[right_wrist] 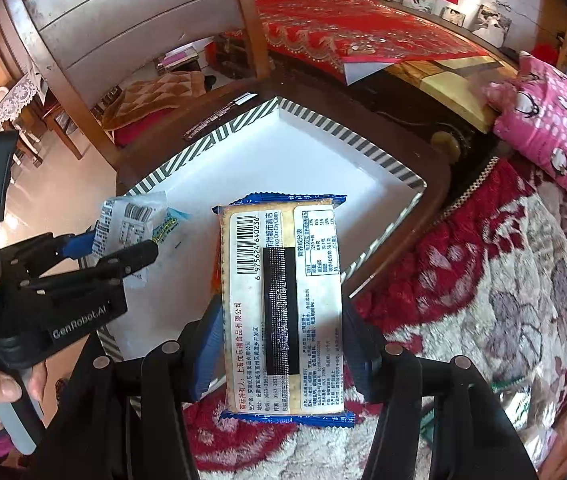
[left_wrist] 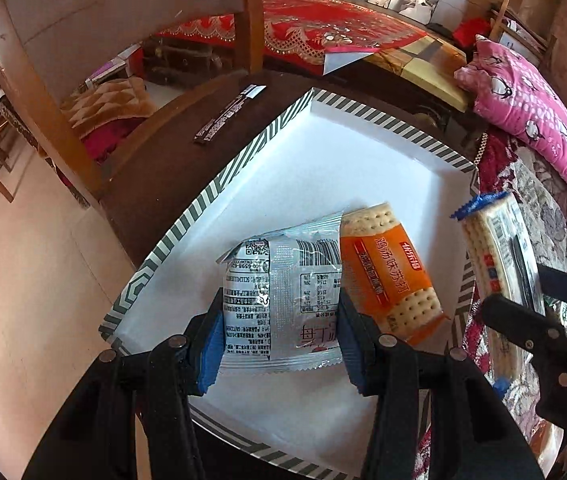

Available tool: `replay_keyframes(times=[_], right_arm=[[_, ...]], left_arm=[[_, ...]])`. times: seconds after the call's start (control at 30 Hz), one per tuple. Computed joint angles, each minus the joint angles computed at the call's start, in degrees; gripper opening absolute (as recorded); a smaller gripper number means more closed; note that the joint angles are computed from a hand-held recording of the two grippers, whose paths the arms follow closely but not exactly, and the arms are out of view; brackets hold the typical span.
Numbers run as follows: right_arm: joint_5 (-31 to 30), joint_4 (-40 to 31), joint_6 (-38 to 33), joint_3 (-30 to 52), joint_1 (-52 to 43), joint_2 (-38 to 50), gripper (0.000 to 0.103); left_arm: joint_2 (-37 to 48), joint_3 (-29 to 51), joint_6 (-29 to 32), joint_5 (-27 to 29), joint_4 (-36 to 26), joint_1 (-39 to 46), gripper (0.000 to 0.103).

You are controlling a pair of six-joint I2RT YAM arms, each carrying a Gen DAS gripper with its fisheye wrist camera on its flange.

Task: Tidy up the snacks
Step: 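Carry the white packet with left tool while right tool carries biscuit bar to tray, then open left tool releasing white packet in tray while right tool releases biscuit bar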

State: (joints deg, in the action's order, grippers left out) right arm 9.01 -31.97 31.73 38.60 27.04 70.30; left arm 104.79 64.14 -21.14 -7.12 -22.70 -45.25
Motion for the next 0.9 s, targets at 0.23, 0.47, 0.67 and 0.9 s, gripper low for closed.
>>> replay_keyframes(times=[0.23, 0.47, 0.67, 0.9], right_arm=[[-2.4, 3.0, -2.0, 1.4, -2.3, 4.8, 0.059], [-3.6, 5.0, -3.0, 2.6, -3.2, 8.5, 0.059], [-5.2, 6.8, -4.5, 4.5, -5.5, 12.3, 0.059], [-6.7, 8.4, -6.1, 7.3, -7.1, 17.3, 0.059]], left_arm=[[2.5, 1.2, 0.0, 0.4, 0.0, 0.4, 0.049], [4.0, 2.3, 0.0, 0.6, -0.2, 0.9, 0.049], [5.4, 3.3, 0.0, 0.4, -0.5, 0.8, 0.049], [6.9, 4.6, 0.0, 0.4, -1.0, 1.0, 0.049]])
